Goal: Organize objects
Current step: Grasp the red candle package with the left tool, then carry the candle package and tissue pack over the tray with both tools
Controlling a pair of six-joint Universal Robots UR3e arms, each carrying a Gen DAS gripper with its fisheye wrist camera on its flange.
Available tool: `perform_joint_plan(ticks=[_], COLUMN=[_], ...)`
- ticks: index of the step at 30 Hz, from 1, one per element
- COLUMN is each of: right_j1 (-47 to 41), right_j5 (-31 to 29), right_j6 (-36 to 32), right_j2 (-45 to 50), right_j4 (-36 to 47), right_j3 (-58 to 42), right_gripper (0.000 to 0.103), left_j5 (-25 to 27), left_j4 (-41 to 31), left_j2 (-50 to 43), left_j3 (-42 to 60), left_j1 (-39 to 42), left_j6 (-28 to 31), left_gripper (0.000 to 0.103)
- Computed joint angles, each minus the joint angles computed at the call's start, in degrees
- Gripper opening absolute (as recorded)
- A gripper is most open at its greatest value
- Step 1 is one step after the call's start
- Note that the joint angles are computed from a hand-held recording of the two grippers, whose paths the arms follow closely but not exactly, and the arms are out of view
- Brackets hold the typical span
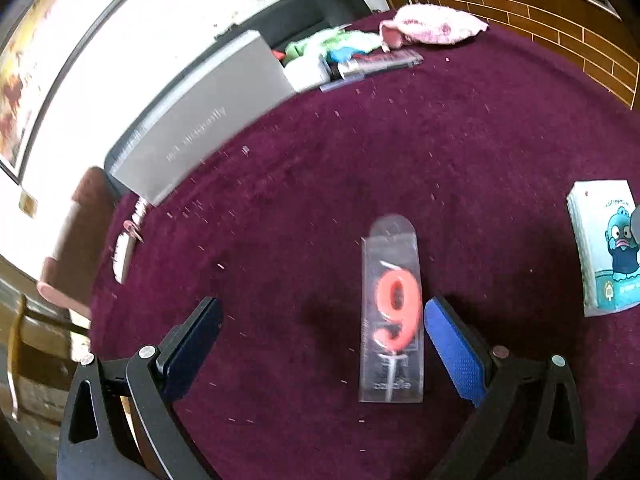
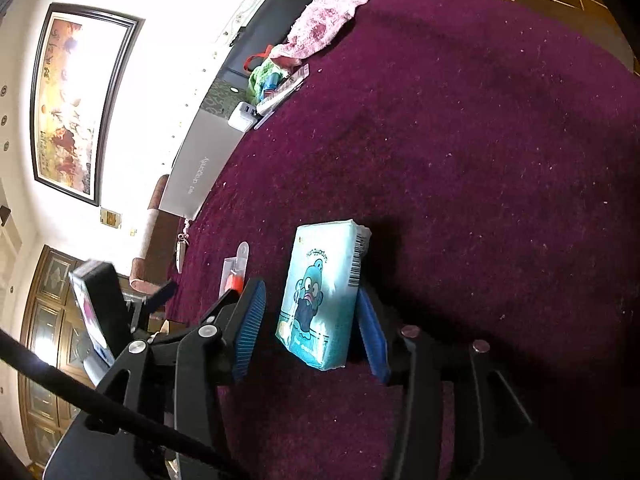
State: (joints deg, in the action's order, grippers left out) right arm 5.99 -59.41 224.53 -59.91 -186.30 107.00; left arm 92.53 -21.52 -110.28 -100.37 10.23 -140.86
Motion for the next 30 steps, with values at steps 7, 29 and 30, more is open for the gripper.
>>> perform_joint_plan(ticks=[7,29,30], right_j1=[0.0,13.8,14.9], right_j5=[-0.1,-30.3,-32.0], right_j6=[-0.2,-5.8,-5.4], right_j2=[0.4,-2.1,-1.3], right_j4=[-0.3,29.8,32.5], right_j3=[-0.4,-18.6,-21.7], right_gripper=[0.045,0.054,0.054], left_j5=[-8.9,-45.9,-46.6], left_j4=[3.3,-49.2,-51.7], left_j2=[-0.3,35.1,35.5], left_j3=[-2.3,-16.5,-16.2], left_j1=[1.2,42.2,43.5], left_j6=[-1.1,30.1,31.7], left_gripper=[0.061,0.023,0.024])
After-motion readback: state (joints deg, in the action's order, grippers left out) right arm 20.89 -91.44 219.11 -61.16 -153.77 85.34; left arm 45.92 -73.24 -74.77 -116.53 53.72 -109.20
